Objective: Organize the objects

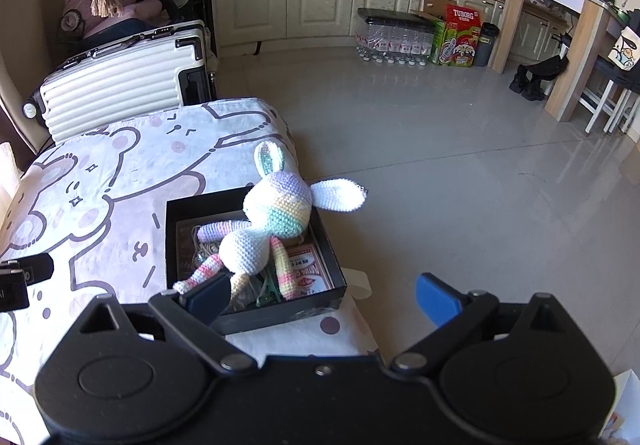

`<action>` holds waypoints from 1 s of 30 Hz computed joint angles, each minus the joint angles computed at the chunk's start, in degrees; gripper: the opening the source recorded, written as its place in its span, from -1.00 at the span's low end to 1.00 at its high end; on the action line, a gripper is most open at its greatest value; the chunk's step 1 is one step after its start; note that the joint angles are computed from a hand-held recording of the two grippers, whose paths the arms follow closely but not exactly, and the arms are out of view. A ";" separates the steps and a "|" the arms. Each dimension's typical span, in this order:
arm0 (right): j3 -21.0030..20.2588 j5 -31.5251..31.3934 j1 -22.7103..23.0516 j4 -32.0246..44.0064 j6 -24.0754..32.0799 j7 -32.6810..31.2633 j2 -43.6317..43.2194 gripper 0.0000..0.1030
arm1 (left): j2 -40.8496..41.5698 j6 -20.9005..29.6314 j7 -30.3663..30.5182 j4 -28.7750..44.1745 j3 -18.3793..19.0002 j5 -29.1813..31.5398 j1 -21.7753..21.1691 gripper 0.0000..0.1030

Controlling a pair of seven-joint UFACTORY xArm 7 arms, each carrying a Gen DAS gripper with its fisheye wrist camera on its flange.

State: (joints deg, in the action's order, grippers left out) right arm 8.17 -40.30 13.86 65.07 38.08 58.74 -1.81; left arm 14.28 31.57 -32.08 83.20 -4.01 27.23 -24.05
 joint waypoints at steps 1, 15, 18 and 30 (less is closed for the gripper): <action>0.00 0.00 0.02 0.01 0.03 0.03 0.00 0.95 | 0.14 0.36 -0.14 0.25 0.11 0.43 -0.17 1.00; 0.06 -0.44 0.30 0.39 0.48 0.01 0.09 0.95 | 0.13 0.06 -0.85 0.02 0.44 1.89 -0.20 1.00; 0.11 -0.57 0.34 0.43 0.60 0.10 0.05 0.95 | 0.07 0.12 -0.97 -0.05 0.44 2.22 -0.24 1.00; 0.18 -0.46 0.28 0.40 0.81 -0.32 -0.07 0.95 | 0.04 0.23 -1.33 -0.15 0.44 2.47 -0.18 1.00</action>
State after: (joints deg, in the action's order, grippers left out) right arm 8.35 -40.75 14.15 65.47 38.89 58.42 -1.88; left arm 14.32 31.80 -33.42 83.05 -3.58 29.71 -24.23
